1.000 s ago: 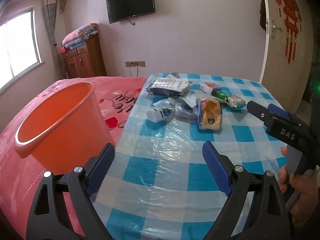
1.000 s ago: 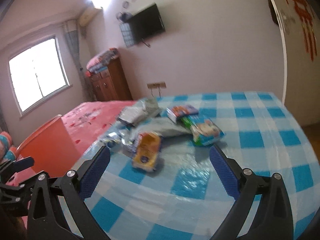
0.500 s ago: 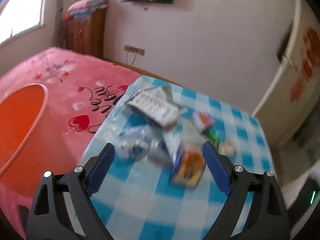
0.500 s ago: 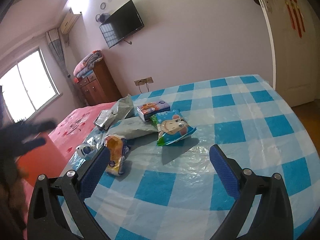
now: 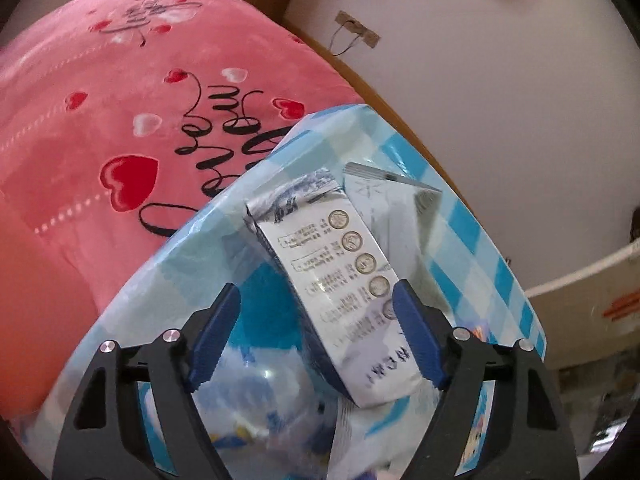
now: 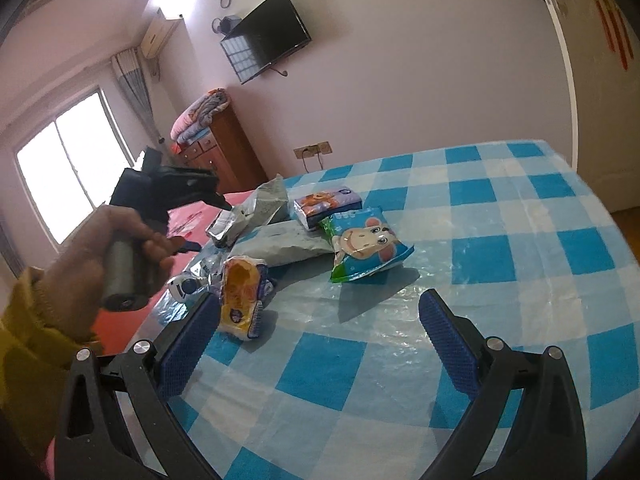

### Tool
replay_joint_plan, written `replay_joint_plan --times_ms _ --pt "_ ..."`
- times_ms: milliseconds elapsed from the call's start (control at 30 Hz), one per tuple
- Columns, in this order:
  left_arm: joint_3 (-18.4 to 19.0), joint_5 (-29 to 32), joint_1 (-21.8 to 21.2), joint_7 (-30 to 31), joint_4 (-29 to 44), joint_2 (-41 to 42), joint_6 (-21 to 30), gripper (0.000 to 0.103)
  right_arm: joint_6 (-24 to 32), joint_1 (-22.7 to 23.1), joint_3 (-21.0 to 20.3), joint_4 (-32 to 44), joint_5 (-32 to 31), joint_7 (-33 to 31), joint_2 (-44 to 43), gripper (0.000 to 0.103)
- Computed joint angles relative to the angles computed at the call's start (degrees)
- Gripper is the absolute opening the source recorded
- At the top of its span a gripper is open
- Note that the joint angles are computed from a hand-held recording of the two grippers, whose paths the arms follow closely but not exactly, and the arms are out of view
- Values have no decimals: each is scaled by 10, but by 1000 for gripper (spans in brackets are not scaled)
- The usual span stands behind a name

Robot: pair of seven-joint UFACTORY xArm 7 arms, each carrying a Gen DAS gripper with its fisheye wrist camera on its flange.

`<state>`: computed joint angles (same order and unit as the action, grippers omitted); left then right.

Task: Collect trash
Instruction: 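Grasp a second white milk carton with the left tool, then lift the carton with the left tool while the right tool reaches toward the cow-face snack bag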

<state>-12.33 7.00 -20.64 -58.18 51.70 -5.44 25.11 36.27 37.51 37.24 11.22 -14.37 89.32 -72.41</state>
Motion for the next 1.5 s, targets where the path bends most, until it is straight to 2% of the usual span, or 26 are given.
replay_joint_plan --times_ms 133,233,367,400,467,567,633,733,767,900,1033,1133,1167,1267,1500 --pt "7 -23 0 17 7 18 -22 79 1 12 -9 -17 8 11 -19 98" --pt "8 -10 1 17 27 32 -14 79 0 18 -16 -27 13 16 -27 98" --pt "10 -15 -5 46 43 51 -16 79 -4 24 -24 -35 18 20 -30 98" --pt "10 -5 -7 42 47 56 -11 77 -5 25 -26 -38 19 20 -30 98" --pt "11 9 -10 34 52 66 -4 65 -7 27 -29 -40 20 20 -29 98" --pt "15 21 -14 27 46 70 -27 59 -7 29 -30 -42 20 21 -31 98" --pt "18 61 -16 7 53 67 -18 59 -7 30 -31 -42 20 20 -31 98" --pt "17 181 -21 -42 80 60 13 59 -12 32 -36 -49 22 22 -37 98" --pt "16 204 -21 -45 90 60 23 59 -13 34 -38 -53 23 23 -41 98" --pt "14 340 -40 -60 181 106 120 59 -10 40 -42 -61 27 28 -52 98" --pt "35 437 -85 -1 290 190 217 59 2 41 -42 -60 25 28 -57 98" --pt "51 432 -103 86 344 239 238 59 11 42 -43 -63 25 29 -66 98" --pt "52 419 -104 129 356 253 235 59 13 42 -44 -64 25 29 -68 98" --pt "56 397 -112 207 355 263 215 59 26 45 -46 -67 26 29 -81 98" --pt "48 342 -124 307 281 220 121 59 63 50 -48 -69 25 24 -108 98"
